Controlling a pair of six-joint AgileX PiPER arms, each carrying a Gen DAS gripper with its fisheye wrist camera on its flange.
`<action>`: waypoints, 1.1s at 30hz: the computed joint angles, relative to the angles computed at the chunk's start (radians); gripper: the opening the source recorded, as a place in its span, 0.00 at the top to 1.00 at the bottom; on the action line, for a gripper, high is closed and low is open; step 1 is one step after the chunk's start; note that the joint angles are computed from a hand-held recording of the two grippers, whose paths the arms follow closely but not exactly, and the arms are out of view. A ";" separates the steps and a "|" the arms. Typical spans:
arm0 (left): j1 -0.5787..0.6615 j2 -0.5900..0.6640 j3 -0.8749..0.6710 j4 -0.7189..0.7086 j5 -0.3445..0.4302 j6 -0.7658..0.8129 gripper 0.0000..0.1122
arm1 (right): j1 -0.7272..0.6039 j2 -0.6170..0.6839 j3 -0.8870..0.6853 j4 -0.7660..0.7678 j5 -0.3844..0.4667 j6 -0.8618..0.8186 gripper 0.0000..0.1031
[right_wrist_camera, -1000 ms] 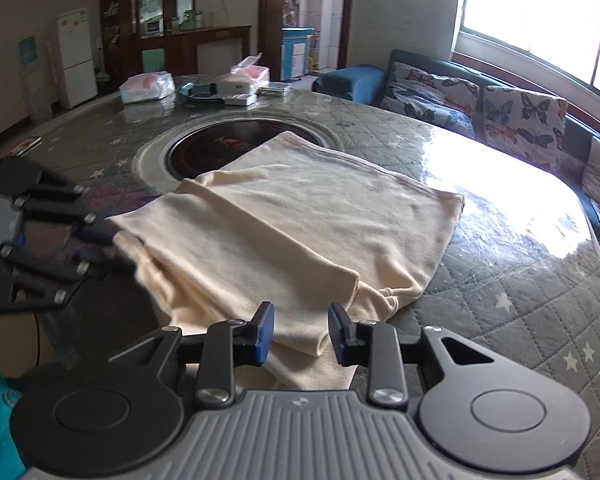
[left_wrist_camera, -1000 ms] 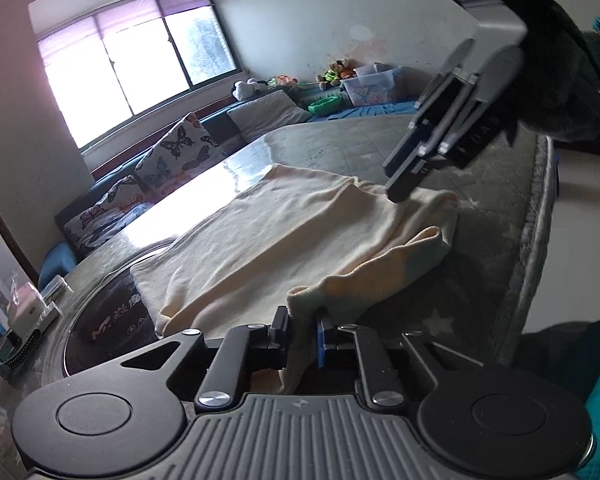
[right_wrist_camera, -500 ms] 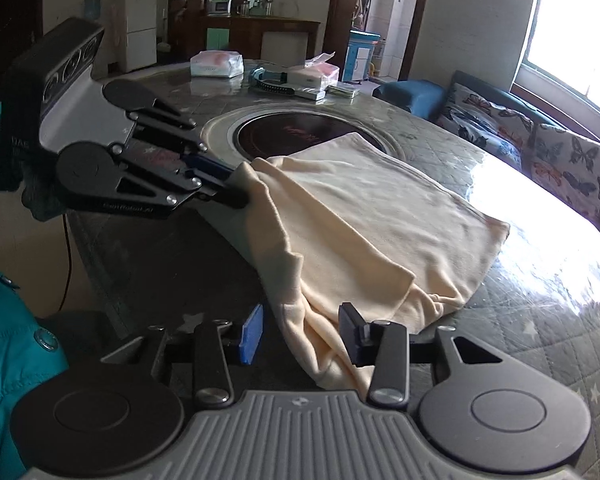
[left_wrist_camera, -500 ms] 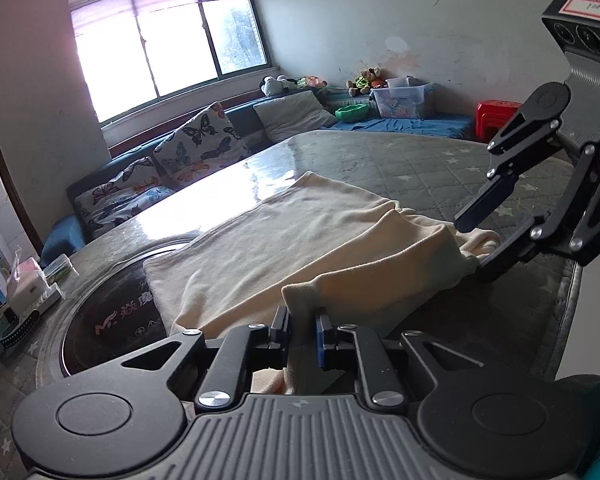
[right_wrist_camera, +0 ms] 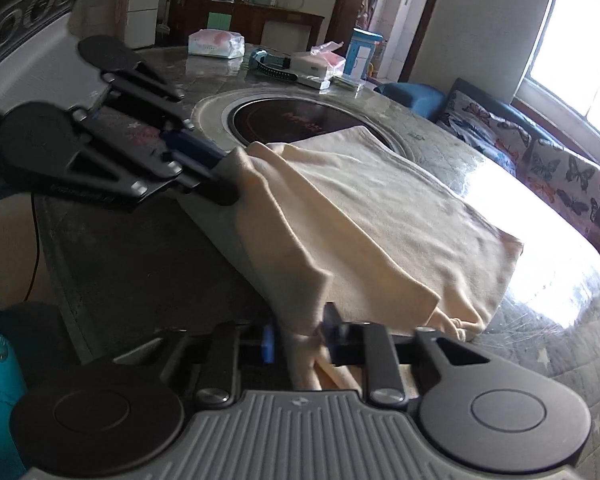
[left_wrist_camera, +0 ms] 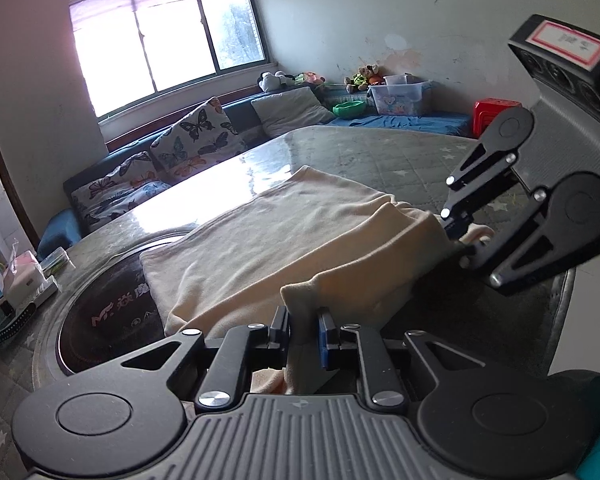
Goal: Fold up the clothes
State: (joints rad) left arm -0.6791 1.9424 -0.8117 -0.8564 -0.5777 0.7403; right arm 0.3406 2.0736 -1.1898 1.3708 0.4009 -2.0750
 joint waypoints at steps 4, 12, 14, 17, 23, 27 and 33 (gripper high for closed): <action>-0.016 -0.007 0.032 -0.001 -0.031 -0.011 0.80 | -0.005 0.003 -0.034 -0.042 0.022 0.107 0.88; -0.053 0.001 0.090 -0.073 -0.110 0.061 0.67 | -0.016 -0.007 -0.058 -0.063 0.041 0.177 0.89; -0.059 0.011 0.098 -0.074 -0.127 0.080 0.67 | -0.015 -0.009 -0.059 -0.058 0.040 0.179 0.89; -0.074 0.035 0.096 -0.099 -0.162 0.121 0.73 | -0.013 -0.012 -0.054 -0.038 0.034 0.167 0.89; -0.079 0.019 0.104 -0.089 -0.174 0.076 0.91 | -0.014 -0.031 -0.018 0.054 0.024 0.063 0.90; -0.100 -0.021 0.128 -0.091 -0.179 0.063 0.93 | -0.024 -0.060 0.008 0.082 0.029 0.023 0.91; -0.136 -0.082 0.165 -0.110 -0.182 0.059 0.93 | -0.052 -0.118 0.044 0.045 0.070 0.035 0.91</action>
